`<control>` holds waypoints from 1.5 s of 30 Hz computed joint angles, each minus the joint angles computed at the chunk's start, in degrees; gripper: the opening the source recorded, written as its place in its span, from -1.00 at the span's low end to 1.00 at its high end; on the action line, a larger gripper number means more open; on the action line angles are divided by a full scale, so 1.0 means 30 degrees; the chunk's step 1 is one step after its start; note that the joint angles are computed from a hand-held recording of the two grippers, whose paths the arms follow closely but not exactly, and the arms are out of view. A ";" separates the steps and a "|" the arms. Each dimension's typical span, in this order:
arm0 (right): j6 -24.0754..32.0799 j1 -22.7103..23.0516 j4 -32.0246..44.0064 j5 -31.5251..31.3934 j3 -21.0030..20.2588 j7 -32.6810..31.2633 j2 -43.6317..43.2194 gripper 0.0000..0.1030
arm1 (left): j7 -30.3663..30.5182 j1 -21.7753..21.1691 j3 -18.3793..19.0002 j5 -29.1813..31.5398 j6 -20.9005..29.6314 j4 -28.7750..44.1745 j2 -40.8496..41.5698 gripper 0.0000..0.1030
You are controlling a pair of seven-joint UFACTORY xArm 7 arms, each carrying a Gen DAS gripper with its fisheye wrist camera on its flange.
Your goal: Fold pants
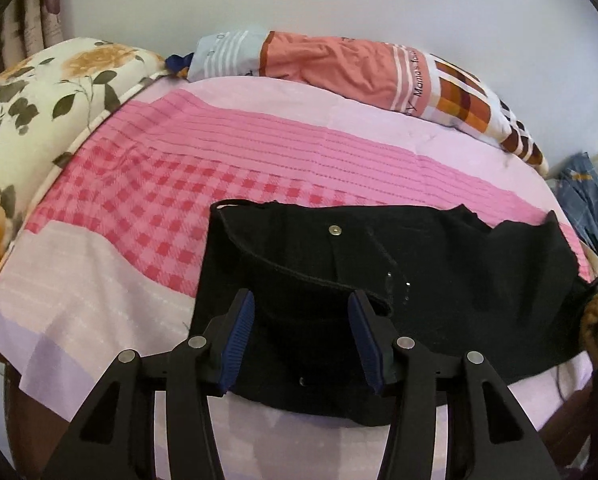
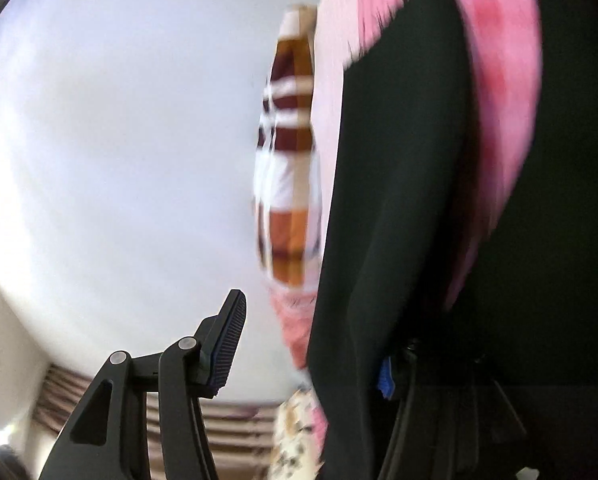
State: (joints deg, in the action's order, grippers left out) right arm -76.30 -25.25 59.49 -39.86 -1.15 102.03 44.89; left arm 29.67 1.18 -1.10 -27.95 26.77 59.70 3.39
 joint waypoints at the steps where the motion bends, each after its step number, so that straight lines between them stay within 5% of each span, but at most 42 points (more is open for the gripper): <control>1: 0.1166 -0.0134 -0.0004 -0.0364 -0.0336 0.0503 -0.0392 -0.26 | 0.0036 0.0043 0.0041 0.0027 -0.0048 0.0024 0.0021 -0.02; 2: 0.1849 -0.0337 0.0127 -0.0966 -0.0470 0.0931 -0.0510 -0.79 | -0.0169 0.0035 0.0066 0.0258 -0.0127 -0.0075 -0.0130 -0.02; 4: 0.3778 -0.0254 -0.0402 -0.2164 -0.1042 0.0676 -0.1728 -0.87 | -0.0287 0.0031 0.0128 0.0636 -0.0313 -0.0294 -0.0450 -0.02; 8: 0.4888 -0.0484 -0.3307 -0.3316 -0.1556 -0.1795 -0.4805 -0.89 | -0.0935 -0.0247 0.0232 0.2393 -0.1060 -0.1119 -0.1447 -0.02; 12: 0.6507 -0.1086 -0.7334 -0.4376 -0.2453 -0.3769 -0.8922 -0.89 | -0.0094 -0.0702 0.0338 0.2390 -0.1332 -0.1642 -0.2347 0.47; 15: 0.8163 -0.1711 -0.9436 -0.6282 -0.2931 -0.3547 -1.0618 -0.89 | 0.0958 -0.1199 0.0328 0.2672 -0.2417 -0.2272 -0.2949 0.58; 17: 0.8441 -0.2051 -1.0177 -0.7052 -0.3032 -0.3206 -1.0183 -0.89 | 0.0364 -0.1224 0.0038 0.4656 -0.3296 -0.2826 -0.3120 0.61; 19: 0.7604 -0.2591 -1.0355 -0.7487 -0.2961 -0.2530 -0.9209 -0.89 | 0.0477 -0.1471 0.0171 0.4955 -0.3404 -0.3005 -0.3142 0.61; 24: 0.2577 -0.4035 -1.1029 -0.6127 -0.2948 -0.2681 -0.7271 -0.80 | 0.2076 -0.2125 0.0867 0.2023 -0.2051 -0.2483 -0.3192 0.61; 27: 0.1552 -0.4646 -1.0700 -0.6205 -0.3105 -0.1642 -0.6259 -0.73 | 0.2341 -0.2147 0.1019 0.0498 -0.1370 -0.2165 -0.3137 0.65; 36: 0.7398 -0.4779 -1.2042 -1.0130 -0.4946 -0.0881 -1.1705 -0.92 | 0.2395 -0.1583 0.0689 -0.0545 0.0176 -0.1623 -0.2155 0.65; 45: 0.8662 -0.5019 -1.2660 -1.2108 -0.5916 0.0060 -1.2999 -0.94 | 0.2056 -0.0929 0.0499 -0.0211 0.0730 -0.1657 -0.1480 0.65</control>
